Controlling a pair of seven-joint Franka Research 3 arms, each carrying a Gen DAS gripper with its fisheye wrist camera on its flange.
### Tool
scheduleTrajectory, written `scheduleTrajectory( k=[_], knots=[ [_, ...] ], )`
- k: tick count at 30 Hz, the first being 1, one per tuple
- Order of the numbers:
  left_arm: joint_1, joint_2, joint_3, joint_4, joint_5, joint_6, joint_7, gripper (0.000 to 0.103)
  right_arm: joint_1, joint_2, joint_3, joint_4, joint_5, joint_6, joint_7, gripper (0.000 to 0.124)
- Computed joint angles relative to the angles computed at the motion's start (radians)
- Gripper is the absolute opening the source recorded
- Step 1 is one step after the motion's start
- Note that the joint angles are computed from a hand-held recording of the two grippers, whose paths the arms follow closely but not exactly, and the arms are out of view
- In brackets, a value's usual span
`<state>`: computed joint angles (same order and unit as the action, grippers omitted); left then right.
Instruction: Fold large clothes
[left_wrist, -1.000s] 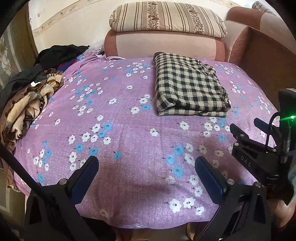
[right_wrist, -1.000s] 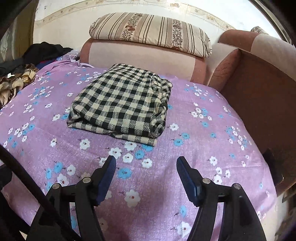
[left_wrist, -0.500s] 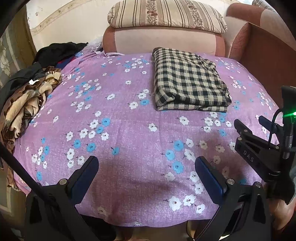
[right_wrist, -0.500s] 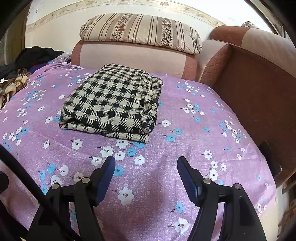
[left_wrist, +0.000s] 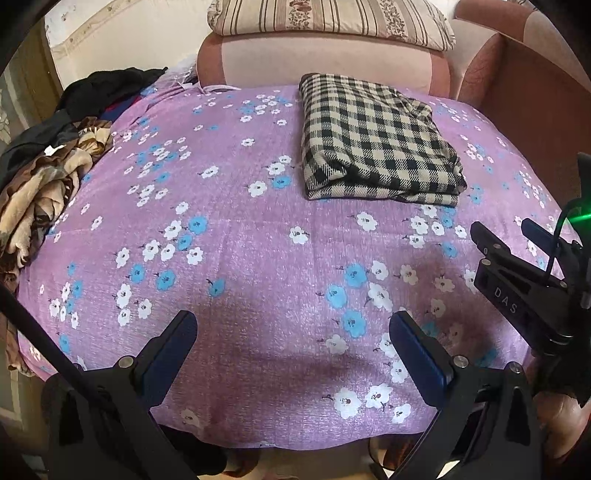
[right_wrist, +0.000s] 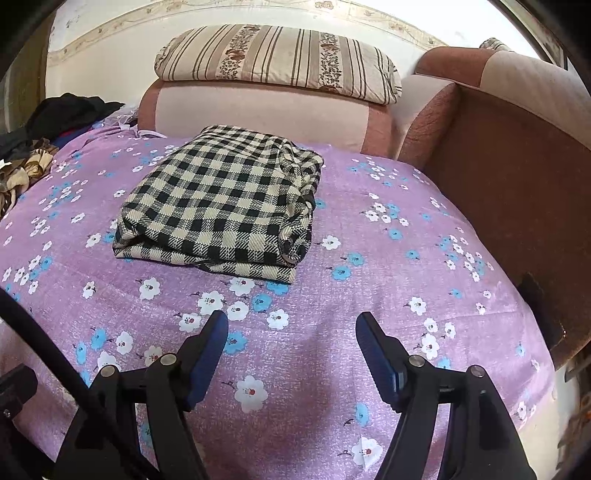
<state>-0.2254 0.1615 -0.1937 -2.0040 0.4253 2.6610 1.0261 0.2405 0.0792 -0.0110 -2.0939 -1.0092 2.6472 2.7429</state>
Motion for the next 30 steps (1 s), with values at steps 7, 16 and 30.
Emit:
scheduleTrajectory(
  k=[7, 16, 30],
  knots=[
    [0.004, 0.016, -0.004, 0.010, -0.030, -0.010, 0.029, 0.103, 0.005, 0.009, -0.001, 0.006, 0.004, -0.004, -0.001, 0.077],
    [0.006, 0.035, -0.004, 0.024, -0.056, -0.025, 0.049, 0.103, 0.009, 0.011, -0.006, 0.008, -0.023, -0.002, 0.025, 0.077],
    [0.010, 0.077, 0.003, 0.060, -0.092, -0.024, 0.062, 0.103, 0.011, 0.020, -0.005, 0.013, -0.010, 0.002, 0.025, 0.079]
  ],
)
